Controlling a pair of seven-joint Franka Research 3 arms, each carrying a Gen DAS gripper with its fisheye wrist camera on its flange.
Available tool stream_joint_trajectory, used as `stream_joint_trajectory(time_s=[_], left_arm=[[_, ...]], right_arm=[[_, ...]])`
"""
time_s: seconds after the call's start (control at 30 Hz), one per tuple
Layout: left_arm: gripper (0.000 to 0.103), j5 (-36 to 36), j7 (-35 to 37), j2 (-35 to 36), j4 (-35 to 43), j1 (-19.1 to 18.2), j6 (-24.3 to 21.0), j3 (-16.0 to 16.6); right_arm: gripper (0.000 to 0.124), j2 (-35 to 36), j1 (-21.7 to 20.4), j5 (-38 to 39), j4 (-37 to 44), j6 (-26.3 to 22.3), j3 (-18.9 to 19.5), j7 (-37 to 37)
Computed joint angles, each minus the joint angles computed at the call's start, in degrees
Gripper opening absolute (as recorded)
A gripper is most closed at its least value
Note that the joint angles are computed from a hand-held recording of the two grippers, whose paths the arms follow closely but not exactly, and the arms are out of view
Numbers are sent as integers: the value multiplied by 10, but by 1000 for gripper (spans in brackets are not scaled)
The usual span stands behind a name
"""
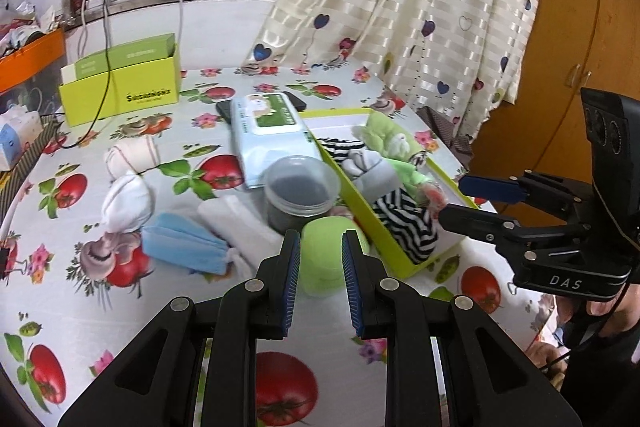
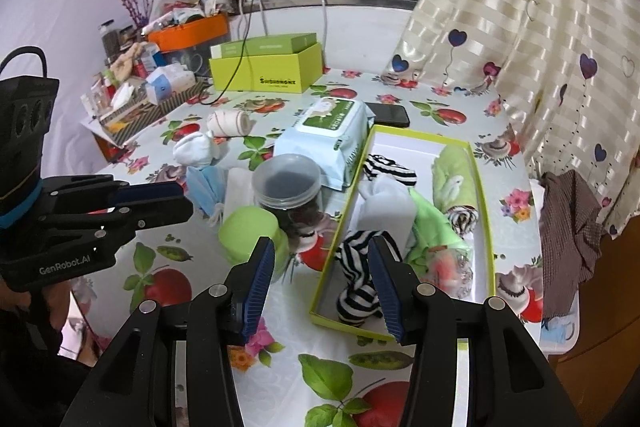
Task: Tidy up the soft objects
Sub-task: 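Move both grippers back from the tray to the pile of items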
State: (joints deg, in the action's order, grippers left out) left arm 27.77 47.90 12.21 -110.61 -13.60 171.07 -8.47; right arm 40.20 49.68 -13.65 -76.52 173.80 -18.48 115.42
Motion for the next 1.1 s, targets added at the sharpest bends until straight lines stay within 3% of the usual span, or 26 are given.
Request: stream_joint_trajectory(time_s=[0.3, 0.83, 1.1], left_arm=[[22, 23, -46, -17, -29, 10, -7, 19], [22, 28, -81, -31, -55, 39, -2, 22], [22, 66, -128, -41, -67, 48, 0, 35]], right_arm=[[48, 20, -18, 4, 45, -19, 34, -32], [48, 76, -46, 22, 156, -71, 91, -104], [48, 139, -61, 40, 274, -127, 127, -160]])
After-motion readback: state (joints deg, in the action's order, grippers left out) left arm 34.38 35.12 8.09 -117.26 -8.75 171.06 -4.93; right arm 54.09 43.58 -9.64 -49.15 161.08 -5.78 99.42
